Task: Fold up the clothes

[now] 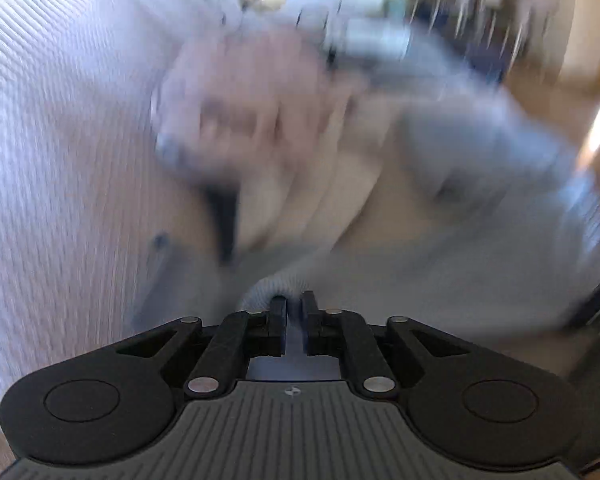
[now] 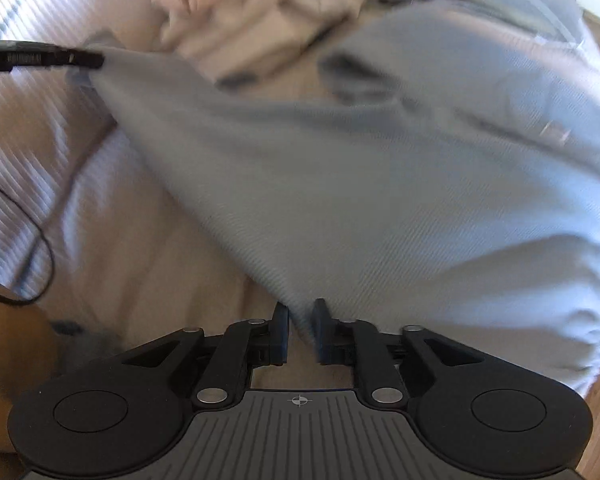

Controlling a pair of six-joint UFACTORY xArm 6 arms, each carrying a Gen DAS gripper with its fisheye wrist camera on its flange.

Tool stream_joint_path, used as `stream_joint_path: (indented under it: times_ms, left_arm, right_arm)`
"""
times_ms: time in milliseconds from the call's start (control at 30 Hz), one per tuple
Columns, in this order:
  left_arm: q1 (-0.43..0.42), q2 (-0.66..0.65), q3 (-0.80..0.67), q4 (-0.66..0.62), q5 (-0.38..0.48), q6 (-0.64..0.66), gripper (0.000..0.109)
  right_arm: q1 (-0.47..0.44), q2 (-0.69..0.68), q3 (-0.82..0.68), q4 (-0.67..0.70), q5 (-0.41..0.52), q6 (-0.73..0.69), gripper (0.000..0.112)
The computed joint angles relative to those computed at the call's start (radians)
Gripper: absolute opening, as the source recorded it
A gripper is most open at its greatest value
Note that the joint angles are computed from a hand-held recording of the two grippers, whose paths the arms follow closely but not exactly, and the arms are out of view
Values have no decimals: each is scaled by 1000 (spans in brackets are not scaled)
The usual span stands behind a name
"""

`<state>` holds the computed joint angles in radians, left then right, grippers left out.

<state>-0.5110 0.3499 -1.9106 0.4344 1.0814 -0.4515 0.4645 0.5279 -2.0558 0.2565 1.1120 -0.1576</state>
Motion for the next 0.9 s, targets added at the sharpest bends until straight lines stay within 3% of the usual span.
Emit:
stream_joint_path:
  times_ms: [133, 200, 267, 433, 633, 767, 900]
  left_arm:
    - [-11, 9, 38, 10, 54, -4, 17]
    - [-13, 12, 45, 22, 60, -5, 22]
    - [-10, 9, 43, 28, 52, -11, 26]
    - [-3, 8, 40, 26, 40, -13, 45]
    - [-10, 23, 45, 26, 42, -13, 60]
    - [-9, 21, 40, 23, 55, -18, 61]
    - [-4, 15, 35, 14, 60, -39, 61]
  right_arm:
    - [14, 38, -41, -35, 23, 14, 21]
    - [9, 32, -41, -23, 24, 27, 30]
    - [-5, -20, 20, 2, -8, 49, 47]
    - [-56, -216, 265, -52, -141, 152, 48]
    - [-190, -347, 474, -130, -228, 459, 48]
    - [-231, -345, 533, -97, -313, 641, 48]
    - [-240, -330, 558, 30, -401, 626, 48]
